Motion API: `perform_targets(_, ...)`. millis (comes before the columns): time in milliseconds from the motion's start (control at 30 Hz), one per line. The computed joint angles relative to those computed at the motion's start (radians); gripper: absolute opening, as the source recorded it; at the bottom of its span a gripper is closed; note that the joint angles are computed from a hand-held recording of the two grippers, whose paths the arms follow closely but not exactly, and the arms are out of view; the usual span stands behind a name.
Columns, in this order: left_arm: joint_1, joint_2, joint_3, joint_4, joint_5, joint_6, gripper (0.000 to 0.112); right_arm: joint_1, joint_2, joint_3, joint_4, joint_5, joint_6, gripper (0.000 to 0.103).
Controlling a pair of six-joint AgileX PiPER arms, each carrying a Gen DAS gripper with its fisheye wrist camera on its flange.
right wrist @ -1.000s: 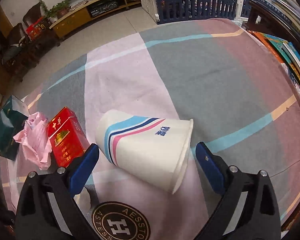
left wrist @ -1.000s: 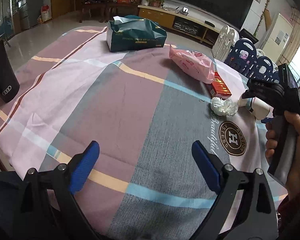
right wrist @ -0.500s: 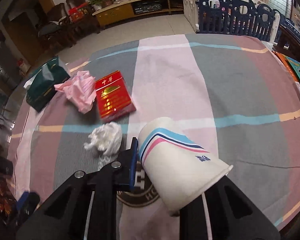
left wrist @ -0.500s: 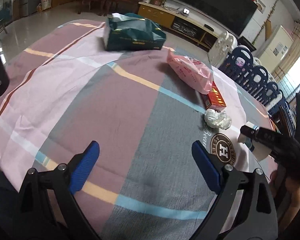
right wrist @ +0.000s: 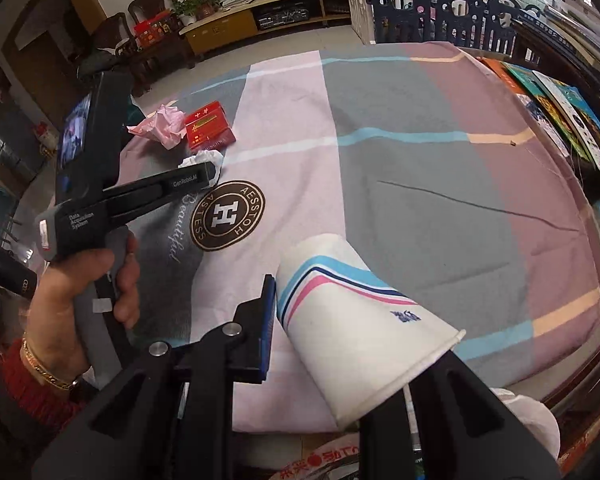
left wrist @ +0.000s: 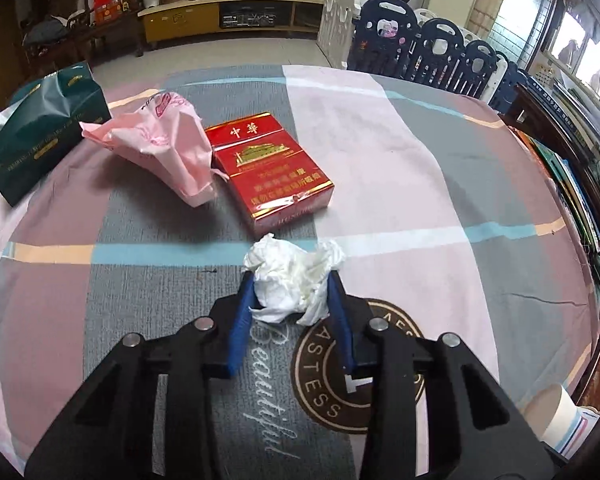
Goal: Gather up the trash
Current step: 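Grasp the white paper cup with the right gripper while the left grasps the crumpled white tissue, then drop the paper cup into the basket with the right gripper while the left drops the tissue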
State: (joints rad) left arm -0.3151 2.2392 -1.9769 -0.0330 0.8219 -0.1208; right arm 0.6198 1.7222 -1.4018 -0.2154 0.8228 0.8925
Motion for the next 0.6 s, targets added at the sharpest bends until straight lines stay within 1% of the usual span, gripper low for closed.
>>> perform_targets(33,0.002,-0.02,0.037,-0.004,-0.035,0.008,0.025,0.002,-0.017,0.018,-0.002,-0.014,0.016,0.02)
perform_targets(67,0.004,-0.039,0.063,-0.007,-0.054,0.02,0.019,0.004,-0.03,0.031,-0.001,-0.025,0.031,0.02)
perform_targets(100,0.007,-0.061,0.096,-0.009,-0.074,0.021,0.016,0.007,-0.04,0.039,-0.005,-0.031,0.047,0.02)
perform_targets(200,0.027,-0.152,0.23,-0.042,-0.138,0.008,0.015,0.034,-0.067,0.044,-0.034,-0.019,0.093,0.02)
perform_targets(233,0.024,-0.186,0.271,-0.011,-0.156,-0.017,0.014,0.047,-0.078,0.046,-0.044,-0.012,0.105,0.02)
perform_targets(333,0.01,-0.358,0.457,0.089,-0.239,-0.111,0.014,0.094,-0.112,0.051,-0.088,0.022,0.148,0.02)
perform_targets(400,-0.001,-0.467,0.553,0.135,-0.251,-0.164,0.014,0.12,-0.134,0.057,-0.113,0.041,0.175,0.02)
perform_targets(467,-0.013,-0.591,0.656,0.162,-0.244,-0.218,0.014,0.155,-0.165,0.064,-0.145,0.073,0.209,0.02)
perform_targets(600,-0.049,-0.785,0.749,0.196,-0.154,-0.26,0.014,0.236,-0.232,0.069,-0.221,0.147,0.28,0.02)
